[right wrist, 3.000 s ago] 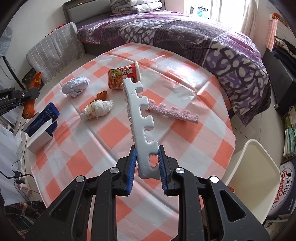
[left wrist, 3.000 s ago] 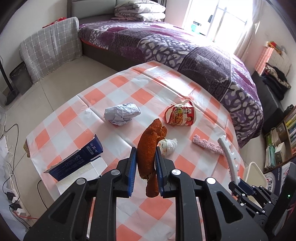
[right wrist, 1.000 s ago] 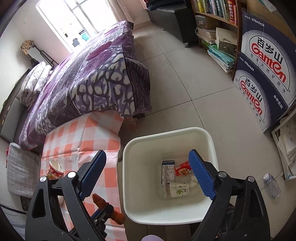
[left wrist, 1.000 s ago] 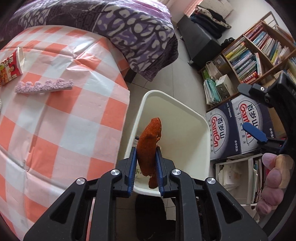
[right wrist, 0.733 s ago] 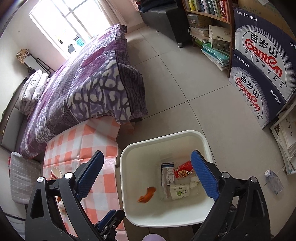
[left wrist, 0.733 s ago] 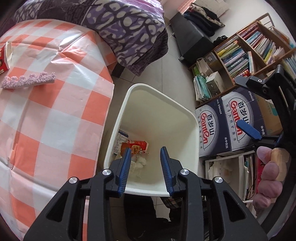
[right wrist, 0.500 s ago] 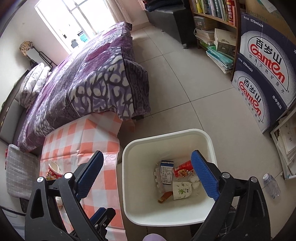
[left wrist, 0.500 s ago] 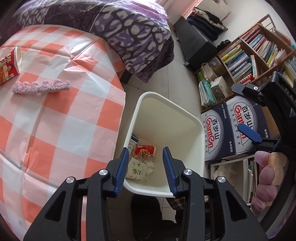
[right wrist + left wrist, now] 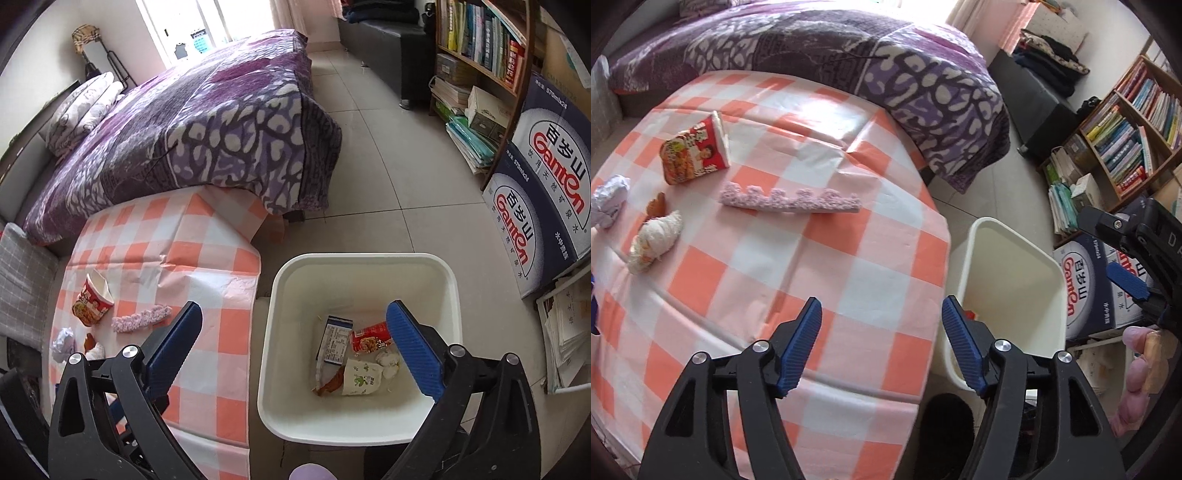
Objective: Collect trash
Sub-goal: 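Grasp the blue carton by its white flap with the left gripper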
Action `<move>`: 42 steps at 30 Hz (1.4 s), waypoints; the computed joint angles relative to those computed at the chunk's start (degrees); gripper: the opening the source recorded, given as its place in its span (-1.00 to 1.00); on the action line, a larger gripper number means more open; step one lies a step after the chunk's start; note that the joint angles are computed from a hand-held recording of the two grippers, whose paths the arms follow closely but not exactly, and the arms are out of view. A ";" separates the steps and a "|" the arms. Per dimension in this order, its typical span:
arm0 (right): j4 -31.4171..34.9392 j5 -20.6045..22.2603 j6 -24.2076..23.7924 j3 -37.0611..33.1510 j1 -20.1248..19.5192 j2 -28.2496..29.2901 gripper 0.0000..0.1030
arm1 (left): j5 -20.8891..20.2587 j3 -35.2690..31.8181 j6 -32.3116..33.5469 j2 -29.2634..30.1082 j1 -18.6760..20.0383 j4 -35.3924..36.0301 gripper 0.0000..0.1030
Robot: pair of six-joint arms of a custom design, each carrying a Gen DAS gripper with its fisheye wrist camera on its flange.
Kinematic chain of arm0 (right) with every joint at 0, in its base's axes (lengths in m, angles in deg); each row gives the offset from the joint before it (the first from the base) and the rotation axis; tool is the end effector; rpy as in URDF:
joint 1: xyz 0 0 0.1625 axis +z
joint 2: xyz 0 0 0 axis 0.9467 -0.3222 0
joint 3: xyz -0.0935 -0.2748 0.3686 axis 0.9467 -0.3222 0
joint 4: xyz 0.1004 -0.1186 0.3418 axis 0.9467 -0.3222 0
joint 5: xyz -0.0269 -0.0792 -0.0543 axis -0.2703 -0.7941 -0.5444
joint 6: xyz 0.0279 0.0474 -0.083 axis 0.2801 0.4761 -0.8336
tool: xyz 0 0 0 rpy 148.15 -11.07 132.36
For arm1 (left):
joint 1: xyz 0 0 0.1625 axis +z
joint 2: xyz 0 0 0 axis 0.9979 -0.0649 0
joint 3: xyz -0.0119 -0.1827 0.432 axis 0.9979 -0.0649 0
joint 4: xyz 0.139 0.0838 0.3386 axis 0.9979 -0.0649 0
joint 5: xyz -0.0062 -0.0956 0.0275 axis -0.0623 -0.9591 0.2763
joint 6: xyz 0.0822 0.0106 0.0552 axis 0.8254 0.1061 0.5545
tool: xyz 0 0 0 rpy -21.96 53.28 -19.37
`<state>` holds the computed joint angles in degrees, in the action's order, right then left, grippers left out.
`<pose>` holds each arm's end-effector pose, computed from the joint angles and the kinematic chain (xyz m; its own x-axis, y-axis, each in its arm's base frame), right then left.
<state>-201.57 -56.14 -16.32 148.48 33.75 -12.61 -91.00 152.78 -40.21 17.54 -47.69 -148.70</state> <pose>0.1850 -0.4703 0.2843 -0.7617 0.4187 0.4946 -0.0367 0.7342 -0.6780 -0.3073 -0.4874 0.1094 -0.8423 0.1791 -0.5085 0.3454 0.9034 -0.2539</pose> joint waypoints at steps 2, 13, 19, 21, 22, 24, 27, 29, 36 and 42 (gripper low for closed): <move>0.79 0.22 -0.33 -0.57 0.54 0.97 0.86 | 2.75 0.13 -0.35 -1.27 0.20 3.19 0.53; 5.15 2.97 1.37 -2.91 2.60 5.40 0.86 | 22.64 -0.52 -13.06 -10.16 2.44 38.48 0.69; 6.40 3.73 1.88 -4.16 3.91 8.35 0.86 | 26.58 -1.34 -21.42 -14.93 5.28 58.53 0.69; 6.99 3.72 2.06 -4.55 4.23 9.18 0.86 | 26.07 -1.18 -21.41 -15.93 6.87 61.04 0.69; 7.37 3.69 2.31 -4.77 4.42 9.65 0.86 | 26.11 -1.27 -22.22 -16.24 7.69 62.86 0.69; 7.94 3.63 2.70 -5.22 4.70 10.42 0.86 | 25.48 -1.13 -21.67 -17.03 9.45 63.66 0.69; 8.28 3.33 2.88 -5.81 5.13 11.70 0.86 | 23.29 -0.05 -18.17 -18.96 12.28 59.93 0.69; 8.82 3.24 2.88 -6.25 5.41 12.55 0.86 | 22.34 0.79 -16.23 -20.12 13.71 57.24 0.69; 11.01 3.80 2.39 -7.41 5.92 14.61 0.86 | 20.08 3.14 -11.02 -23.57 16.88 47.87 0.13; 12.80 5.58 2.50 -8.13 5.78 15.65 0.86 | 16.11 4.26 -7.90 -26.23 17.85 38.30 -0.47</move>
